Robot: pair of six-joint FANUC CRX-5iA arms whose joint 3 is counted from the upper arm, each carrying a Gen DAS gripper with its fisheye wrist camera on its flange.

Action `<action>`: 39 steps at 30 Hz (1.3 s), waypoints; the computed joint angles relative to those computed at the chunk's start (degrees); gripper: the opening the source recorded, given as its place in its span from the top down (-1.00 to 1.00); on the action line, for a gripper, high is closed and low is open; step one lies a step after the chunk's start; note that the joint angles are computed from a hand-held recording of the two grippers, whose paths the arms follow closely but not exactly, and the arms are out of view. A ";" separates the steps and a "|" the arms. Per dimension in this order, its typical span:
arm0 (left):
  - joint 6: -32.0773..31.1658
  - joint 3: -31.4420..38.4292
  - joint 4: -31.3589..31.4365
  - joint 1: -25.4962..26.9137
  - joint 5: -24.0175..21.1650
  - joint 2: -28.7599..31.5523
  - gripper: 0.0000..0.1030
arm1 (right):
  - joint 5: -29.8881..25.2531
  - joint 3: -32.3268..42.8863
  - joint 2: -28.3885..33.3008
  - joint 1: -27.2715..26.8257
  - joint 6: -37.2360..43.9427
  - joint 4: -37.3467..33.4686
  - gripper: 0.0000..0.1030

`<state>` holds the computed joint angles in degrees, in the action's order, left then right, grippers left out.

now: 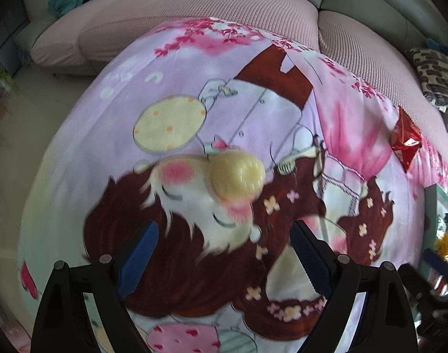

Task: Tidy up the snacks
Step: 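Grasp the pale jelly cup with left tool while right tool grasps the red wrapped pack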

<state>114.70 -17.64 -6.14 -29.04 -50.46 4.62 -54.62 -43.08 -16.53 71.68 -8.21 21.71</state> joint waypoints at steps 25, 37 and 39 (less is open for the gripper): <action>-4.87 11.60 -5.70 -2.68 -4.04 10.55 0.07 | 0.47 16.19 11.02 -31.38 26.28 -17.27 -0.97; -6.18 18.23 -3.23 -5.30 -4.07 15.60 0.07 | 0.78 19.49 16.76 -34.04 28.74 -19.00 -0.65; -5.65 19.29 -3.16 -6.12 -4.46 16.31 0.07 | 1.19 19.46 17.24 -34.07 29.09 -19.26 -0.60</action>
<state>109.05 1.66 -9.30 -35.15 -54.92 20.94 -53.43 -23.62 0.71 37.61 20.88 2.45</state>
